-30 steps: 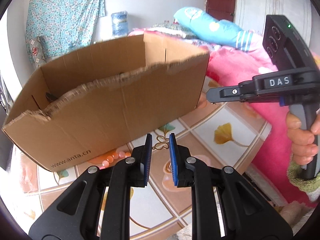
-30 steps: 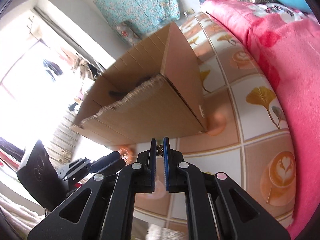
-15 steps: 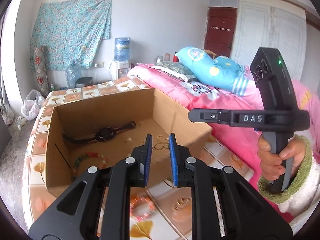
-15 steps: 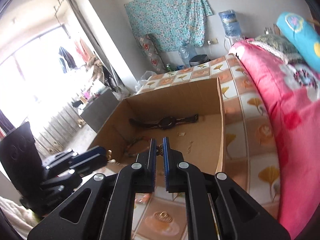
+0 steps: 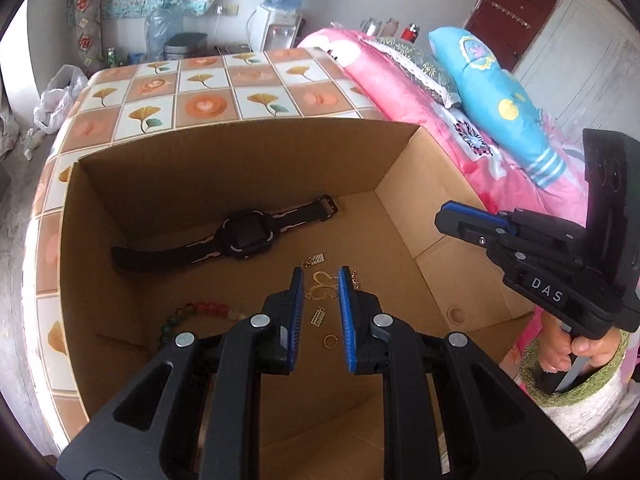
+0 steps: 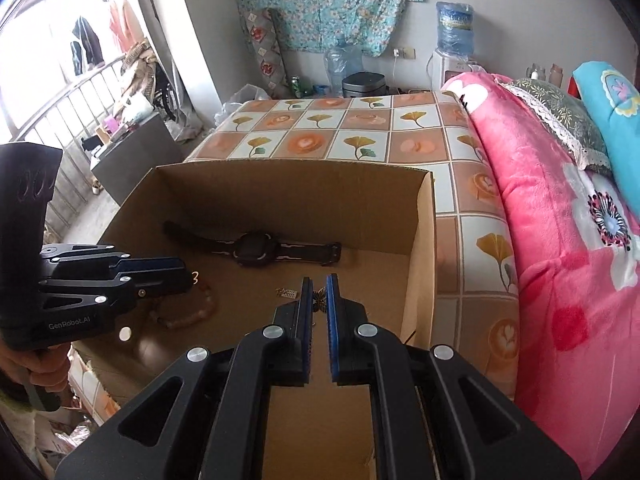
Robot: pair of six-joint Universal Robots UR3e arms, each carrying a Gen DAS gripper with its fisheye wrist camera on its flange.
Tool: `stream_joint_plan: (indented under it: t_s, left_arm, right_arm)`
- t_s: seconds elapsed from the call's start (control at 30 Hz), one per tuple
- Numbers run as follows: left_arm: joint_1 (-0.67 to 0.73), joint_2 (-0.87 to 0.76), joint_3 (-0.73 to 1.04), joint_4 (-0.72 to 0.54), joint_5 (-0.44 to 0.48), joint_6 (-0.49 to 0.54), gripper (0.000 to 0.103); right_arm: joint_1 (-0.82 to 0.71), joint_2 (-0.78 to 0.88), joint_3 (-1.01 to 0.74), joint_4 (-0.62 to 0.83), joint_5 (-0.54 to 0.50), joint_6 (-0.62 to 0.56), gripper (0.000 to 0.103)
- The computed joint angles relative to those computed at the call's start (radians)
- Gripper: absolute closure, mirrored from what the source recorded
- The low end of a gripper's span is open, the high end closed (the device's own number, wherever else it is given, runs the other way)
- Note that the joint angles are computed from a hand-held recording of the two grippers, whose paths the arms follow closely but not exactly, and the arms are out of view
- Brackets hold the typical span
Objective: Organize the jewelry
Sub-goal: 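Carry both gold pieces into the box and open both grippers, then withdraw both tools from the box toward the pink bead bracelet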
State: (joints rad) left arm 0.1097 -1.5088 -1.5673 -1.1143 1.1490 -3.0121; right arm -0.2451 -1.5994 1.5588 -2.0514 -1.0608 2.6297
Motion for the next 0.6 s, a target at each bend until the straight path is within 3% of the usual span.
stream_joint_plan:
  t_s: [0.23,0.3,0.47,0.6]
  left_arm:
    - [-0.015,-0.023,-0.012,0.078,0.000,-0.036,0.079]
    - [-0.020,-0.024,-0.007,0.081,0.014,-0.044,0.079]
    - [-0.020,0.042,-0.054,0.124,0.034,-0.044,0.074]
    - [0.015,0.143,-0.110,0.127,0.009,-0.031,0.069]
  right_arm:
    - [-0.004,-0.005,0.012,-0.039,-0.003,0.000,0.094]
    - [-0.011,-0.013,0.021,-0.043,-0.002,0.000,0.089]
    - [-0.057,-0.067,0.053,-0.026,0.051,-0.007,0.086]
    - [-0.106,-0.153,0.095,0.000,0.110,-0.024,0.074]
